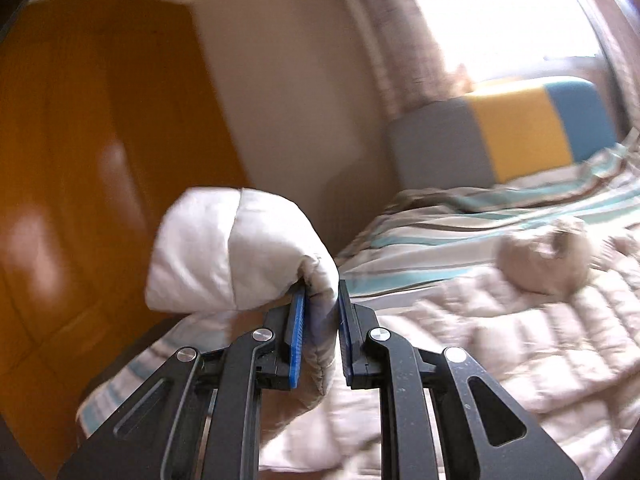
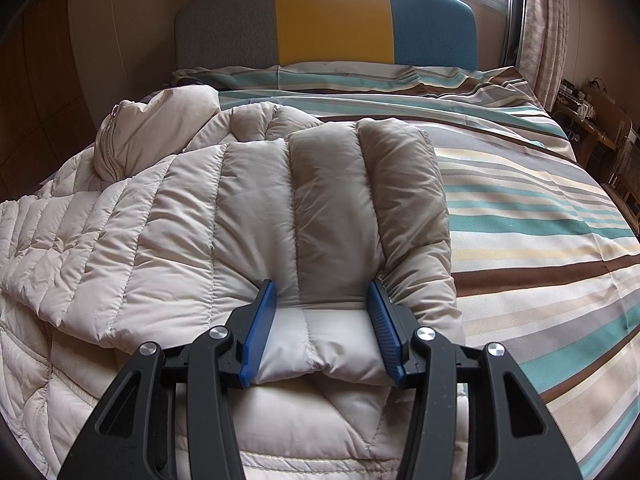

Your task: Fold large clothes

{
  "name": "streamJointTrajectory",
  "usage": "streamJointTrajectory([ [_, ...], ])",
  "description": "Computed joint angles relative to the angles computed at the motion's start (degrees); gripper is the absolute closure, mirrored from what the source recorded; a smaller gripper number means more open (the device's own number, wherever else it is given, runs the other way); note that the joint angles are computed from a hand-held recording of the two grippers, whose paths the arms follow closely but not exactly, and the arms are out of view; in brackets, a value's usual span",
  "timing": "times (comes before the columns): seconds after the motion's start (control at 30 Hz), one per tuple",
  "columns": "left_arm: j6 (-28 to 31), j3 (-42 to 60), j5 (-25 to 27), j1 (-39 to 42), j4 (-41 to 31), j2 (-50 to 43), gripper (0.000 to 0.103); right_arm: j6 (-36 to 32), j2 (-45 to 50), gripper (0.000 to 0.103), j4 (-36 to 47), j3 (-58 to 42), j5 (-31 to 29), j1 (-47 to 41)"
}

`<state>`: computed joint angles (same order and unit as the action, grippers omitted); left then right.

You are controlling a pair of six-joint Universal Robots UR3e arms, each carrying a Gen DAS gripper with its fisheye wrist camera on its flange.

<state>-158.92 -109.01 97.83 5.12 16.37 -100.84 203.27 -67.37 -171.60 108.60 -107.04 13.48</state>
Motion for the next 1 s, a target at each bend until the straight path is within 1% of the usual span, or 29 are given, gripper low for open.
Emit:
streamJointTrajectory([
  [0.07, 1.6, -0.9, 0.5, -3.1, 1.0, -0.5, 0.088, 0.0, 0.0, 0.055, -0.2, 0.1, 0.1, 0.0],
  [0.1, 2.6, -1.3, 1.8, -5.5, 1.5, -1.2, 0.088, 0.0, 0.1, 0.055, -0.3, 0.1, 0.2, 0.0],
  [0.27, 6.4, -2.8, 4.2, -12.3, 2.0, -4.4, 0.088, -0.1, 0.1, 0.055, -0.6, 0.3, 0.6, -0.3],
  [0.33, 8.4, -1.5, 5.4, -15.4, 1.4, -6.1, 0.088, 0.0, 0.3, 0.055, -0.6, 0.0, 0.5, -0.2],
  [0.37, 9.0, -2.0, 6.1, -16.8, 2.1, -6.6, 0.088, 0.0, 0.2, 0.055, -0.6, 0.0, 0.5, -0.2],
  [0.4, 10.1, -2.3, 6.3, -18.1, 2.9, -7.4, 0.088, -0.1, -0.1, 0.055, -0.7, 0.5, 0.6, -0.3],
  [0.47, 11.6, -1.5, 6.3, -20.0, 2.0, -8.6, 0.088, -0.1, 0.0, 0.055, -0.7, 0.5, 0.6, -0.3],
  [0.57, 12.0, -1.6, 3.3, -21.8, -1.3, -8.6, 0.088, -0.1, 0.1, 0.055, -0.7, 0.3, 0.5, -0.2],
  [0.63, 13.8, -0.6, 4.8, -24.0, -1.1, -10.7, 0.088, -0.2, -0.1, 0.055, -0.8, 0.6, 0.6, -0.3],
  [0.7, 15.7, -0.4, 4.2, -25.4, -1.2, -11.9, 0.088, -0.1, 0.1, 0.055, -0.8, 0.4, 0.6, -0.3],
  [0.8, 20.6, -1.5, 4.4, -27.5, 0.2, -13.1, 0.088, -0.1, 0.1, 0.055, -0.8, 0.3, 0.6, -0.2],
  [0.9, 24.4, -2.9, 6.0, -29.1, 5.0, -15.2, 0.087, -0.2, -0.2, 0.055, -1.0, 0.8, 0.7, -0.4],
  [0.93, 24.7, -3.9, 5.3, -28.9, 5.5, -14.3, 0.084, -0.2, -0.3, 0.055, -1.0, 0.9, 0.7, -0.4],
  [0.97, 24.6, -4.6, 4.1, -28.5, 5.2, -13.2, 0.076, -0.2, -0.2, 0.055, -0.9, 0.8, 0.7, -0.4],
  [1.0, 23.9, -6.2, 1.2, -27.4, 3.9, -10.6, 0.069, -0.2, -0.1, 0.055, -0.8, 0.6, 0.7, -0.3],
])
